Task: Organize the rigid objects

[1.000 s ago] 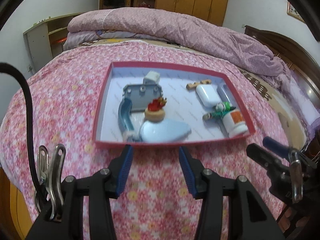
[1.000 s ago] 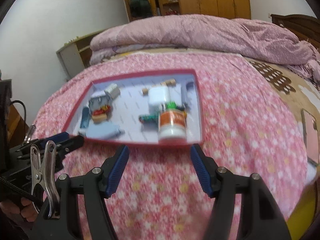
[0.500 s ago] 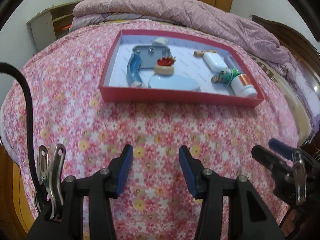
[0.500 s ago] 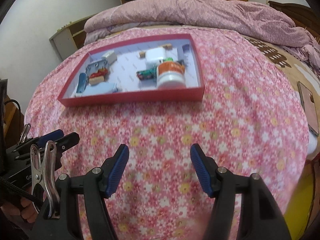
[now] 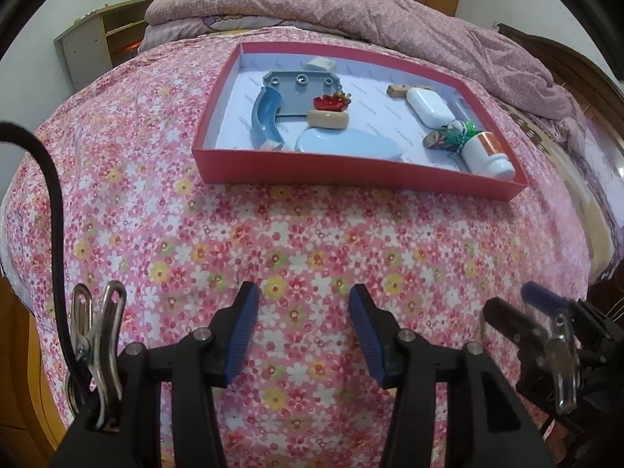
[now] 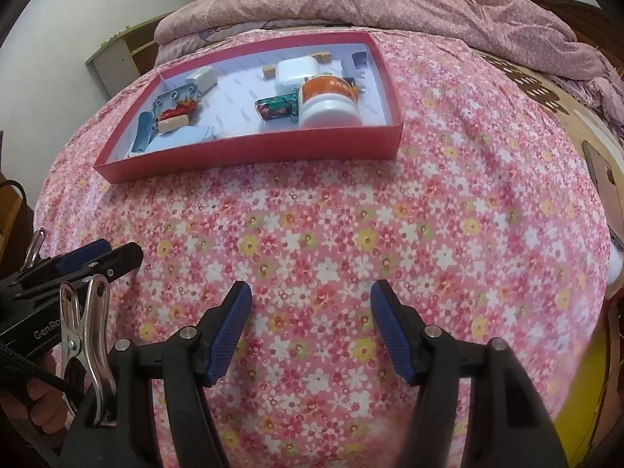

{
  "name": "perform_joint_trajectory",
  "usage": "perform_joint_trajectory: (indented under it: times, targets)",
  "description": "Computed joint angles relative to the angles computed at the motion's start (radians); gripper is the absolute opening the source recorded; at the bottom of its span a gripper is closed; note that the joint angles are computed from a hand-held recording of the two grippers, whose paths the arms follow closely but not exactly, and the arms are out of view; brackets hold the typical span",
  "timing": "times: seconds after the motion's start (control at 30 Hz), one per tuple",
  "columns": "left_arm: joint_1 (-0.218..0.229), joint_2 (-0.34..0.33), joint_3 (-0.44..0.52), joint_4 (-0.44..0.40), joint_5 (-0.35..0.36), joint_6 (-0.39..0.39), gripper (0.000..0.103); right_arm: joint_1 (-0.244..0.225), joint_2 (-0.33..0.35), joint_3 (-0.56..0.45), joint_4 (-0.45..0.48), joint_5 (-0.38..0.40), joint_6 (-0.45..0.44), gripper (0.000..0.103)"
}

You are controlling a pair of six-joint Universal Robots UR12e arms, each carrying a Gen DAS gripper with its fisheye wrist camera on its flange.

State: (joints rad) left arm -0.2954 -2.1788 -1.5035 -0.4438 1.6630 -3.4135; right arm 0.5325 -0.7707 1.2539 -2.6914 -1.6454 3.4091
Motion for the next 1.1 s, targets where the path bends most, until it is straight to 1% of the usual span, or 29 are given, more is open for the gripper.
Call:
perform_joint_trajectory:
  times: [0.17, 0.37, 1.1]
  targets:
    - [-0.004, -0.003, 0.004, -0.004, 0.006, 0.006, 0.058, 0.007, 0.004, -0.003, 0.001, -0.025, -0.018, 0.066]
    - [-0.006, -0.006, 0.008, -0.004, 0.011, 0.013, 0.062, 0.012, 0.007, -0.006, -0.003, -0.029, -0.016, 0.07]
    - [-0.007, -0.008, 0.01, -0.004, 0.008, 0.012, 0.065, 0.017, 0.011, -0.014, 0.001, -0.037, -0.021, 0.074]
